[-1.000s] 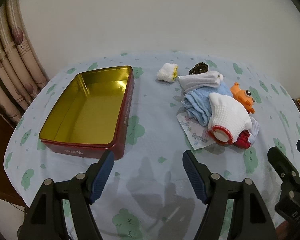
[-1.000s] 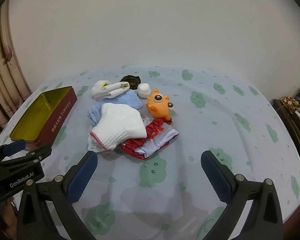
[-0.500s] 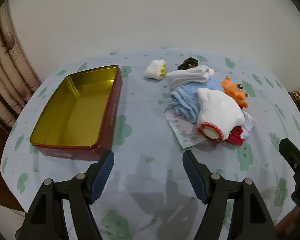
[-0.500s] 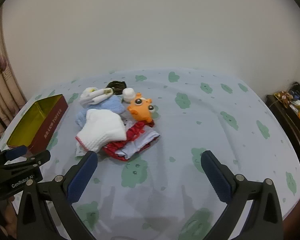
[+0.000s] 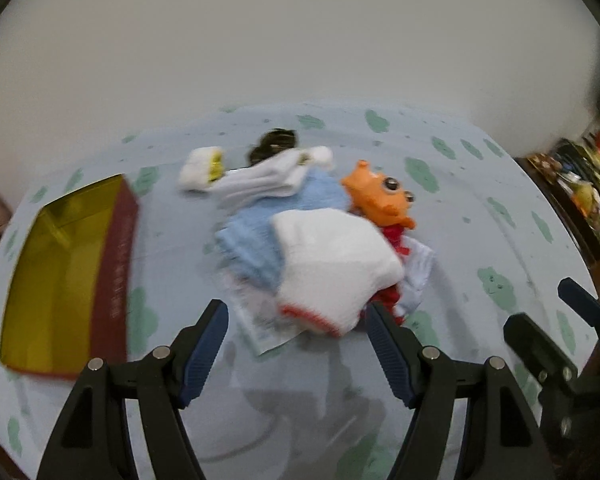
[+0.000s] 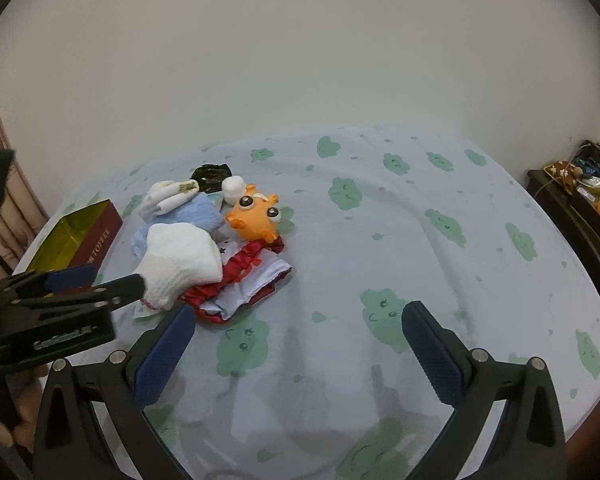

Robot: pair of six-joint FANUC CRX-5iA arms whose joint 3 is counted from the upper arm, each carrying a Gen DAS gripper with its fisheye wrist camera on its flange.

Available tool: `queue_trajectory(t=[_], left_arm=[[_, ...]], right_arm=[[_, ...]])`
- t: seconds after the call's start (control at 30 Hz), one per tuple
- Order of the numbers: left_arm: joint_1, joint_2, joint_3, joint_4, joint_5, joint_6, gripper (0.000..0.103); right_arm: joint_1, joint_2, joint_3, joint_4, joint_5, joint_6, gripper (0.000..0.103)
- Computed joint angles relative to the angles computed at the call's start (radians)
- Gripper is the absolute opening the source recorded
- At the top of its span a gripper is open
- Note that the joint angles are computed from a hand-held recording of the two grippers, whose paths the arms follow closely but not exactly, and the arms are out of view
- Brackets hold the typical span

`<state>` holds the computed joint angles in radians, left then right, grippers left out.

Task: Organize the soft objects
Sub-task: 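Reach the left gripper to the white knit glove and grasp it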

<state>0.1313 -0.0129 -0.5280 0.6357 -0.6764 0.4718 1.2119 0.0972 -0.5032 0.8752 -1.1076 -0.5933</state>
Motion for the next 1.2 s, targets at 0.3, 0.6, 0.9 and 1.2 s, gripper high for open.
queue_trajectory(t=[0.3, 0.6, 0.9, 1.2], left_arm=[[-0.057, 0.125, 0.103, -0.072, -0.007, 0.09, 0.073], [-0.057, 0.166, 0.101, -0.016, -0.021, 0.063, 0.073], [-0.037, 0.116, 0.048, 0.06, -0.02, -0.086, 0.038], [0.014, 0.056, 0.023, 0.107, -0.062, -0.161, 0.036]], right_arm=[[-0.034, -0.015, -0.034, -0.01, 0.048, -0.013, 0.103], [-0.059, -0.023, -0.061, -0.021, 0.098, -0.022, 0.103], [-0.073, -0.031, -0.083, -0.011, 0.133, -0.049, 0.103], [-0.078, -0.03, -0.081, -0.022, 0.143, -0.043, 0.103]])
